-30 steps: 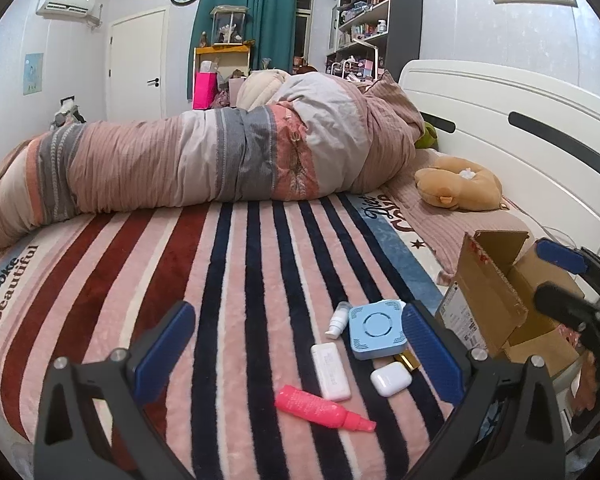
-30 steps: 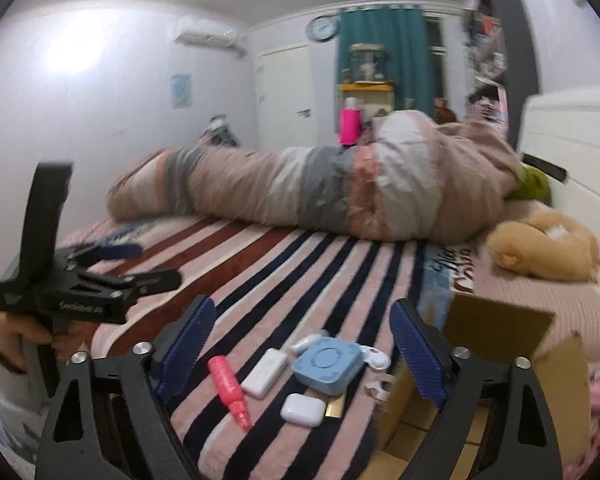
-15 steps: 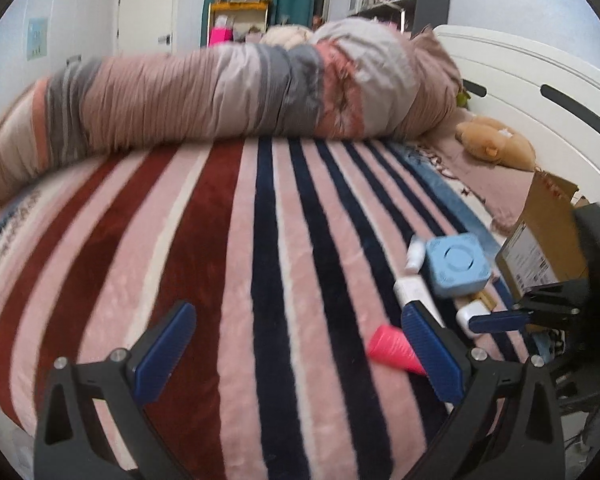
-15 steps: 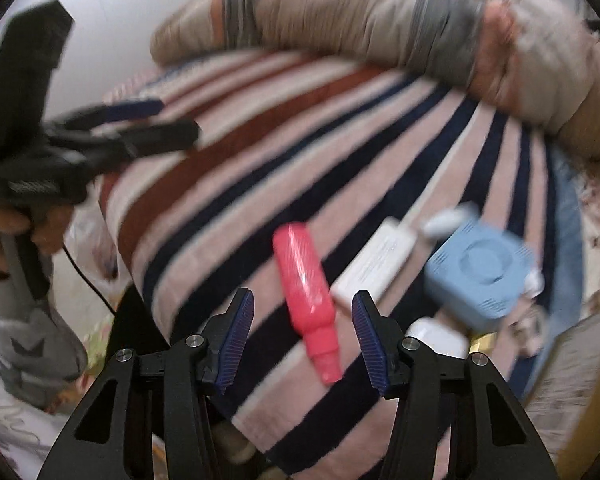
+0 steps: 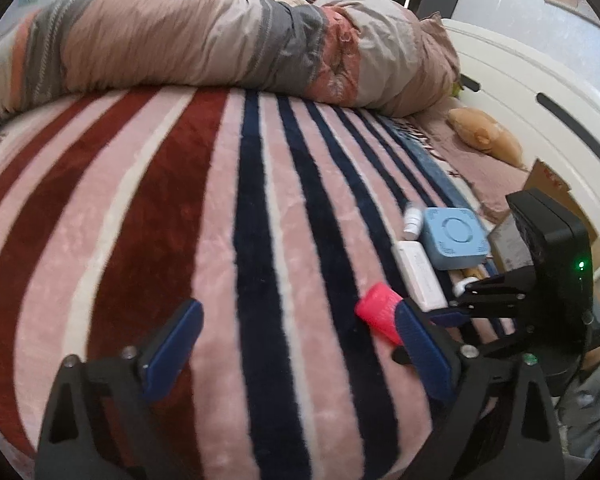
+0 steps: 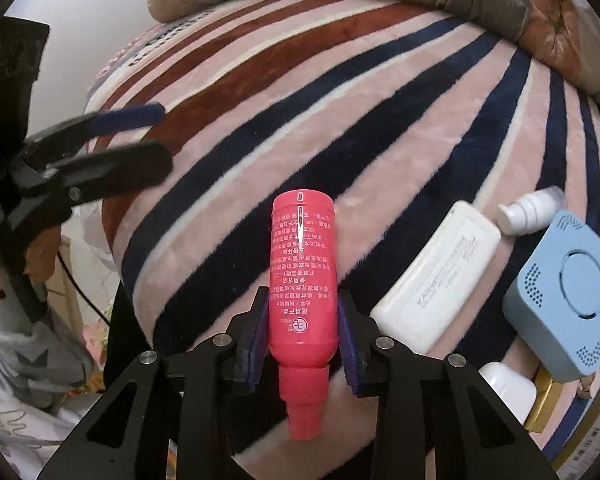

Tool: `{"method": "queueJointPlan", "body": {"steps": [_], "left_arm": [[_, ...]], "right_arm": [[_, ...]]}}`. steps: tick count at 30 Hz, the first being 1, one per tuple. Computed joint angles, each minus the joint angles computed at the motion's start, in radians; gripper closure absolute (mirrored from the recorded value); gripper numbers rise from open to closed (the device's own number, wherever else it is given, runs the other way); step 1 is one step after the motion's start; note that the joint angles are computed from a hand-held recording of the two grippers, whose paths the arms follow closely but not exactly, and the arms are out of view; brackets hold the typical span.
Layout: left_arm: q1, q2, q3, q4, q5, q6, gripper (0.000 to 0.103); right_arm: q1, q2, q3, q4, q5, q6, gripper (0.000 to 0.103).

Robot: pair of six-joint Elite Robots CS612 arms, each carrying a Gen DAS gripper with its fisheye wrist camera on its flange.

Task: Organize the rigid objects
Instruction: 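Grasp the pink tube with the right gripper, then carry the pink tube into the cardboard box and open the right gripper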

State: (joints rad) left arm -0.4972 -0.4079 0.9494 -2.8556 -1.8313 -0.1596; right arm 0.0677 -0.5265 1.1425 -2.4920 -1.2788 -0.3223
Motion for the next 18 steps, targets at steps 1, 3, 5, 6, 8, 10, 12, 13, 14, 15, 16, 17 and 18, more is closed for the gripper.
{"method": "queueJointPlan", "body": {"steps": [1, 3, 5, 6, 8, 10, 12, 13, 14, 15, 16, 17, 18], "left_arm": [[0.004, 0.005, -0.008, -0.001, -0.04, -0.001, 0.01], [0.008, 0.012, -0.022, -0.004, -0.101, -0.004, 0.01], [0.011, 0.018, -0.036, -0.011, -0.167, -0.012, 0.01], [0.013, 0.021, -0.045, -0.022, -0.216, -0.018, 0.01], [0.015, 0.022, -0.054, -0.047, -0.289, -0.026, 0.01], [0.011, 0.018, -0.063, -0.076, -0.343, -0.026, 0.016], [0.006, 0.016, -0.078, -0.092, -0.382, -0.026, 0.023], [0.003, 0.015, -0.088, -0.094, -0.399, -0.023, 0.029], [-0.002, 0.012, -0.096, -0.096, -0.41, -0.017, 0.032], [-0.006, 0.006, -0.096, -0.099, -0.412, -0.008, 0.039], [-0.013, -0.002, -0.095, -0.106, -0.403, 0.005, 0.044], [-0.022, -0.013, -0.087, -0.117, -0.383, 0.024, 0.048], [-0.033, -0.025, -0.083, -0.12, -0.356, 0.048, 0.056]], "right_arm": [[0.0, -0.005, 0.017, -0.032, 0.005, 0.002, 0.076], [0.002, -0.018, 0.047, -0.089, 0.018, 0.009, 0.076], [0.001, -0.038, 0.086, -0.164, 0.03, 0.014, 0.076], [0.001, -0.049, 0.105, -0.202, 0.036, 0.017, 0.076], [-0.001, -0.075, 0.148, -0.282, 0.057, 0.023, 0.076], [-0.003, -0.098, 0.18, -0.347, 0.083, 0.021, 0.076], [-0.009, -0.127, 0.221, -0.422, 0.104, 0.021, 0.076], [-0.012, -0.139, 0.241, -0.459, 0.111, 0.025, 0.076], [-0.014, -0.15, 0.262, -0.507, 0.113, 0.033, 0.076], [-0.014, -0.157, 0.275, -0.546, 0.111, 0.043, 0.076], [-0.018, -0.17, 0.297, -0.597, 0.11, 0.054, 0.076], [-0.023, -0.18, 0.314, -0.636, 0.107, 0.063, 0.076], [-0.028, -0.189, 0.332, -0.676, 0.105, 0.073, 0.076]]}}
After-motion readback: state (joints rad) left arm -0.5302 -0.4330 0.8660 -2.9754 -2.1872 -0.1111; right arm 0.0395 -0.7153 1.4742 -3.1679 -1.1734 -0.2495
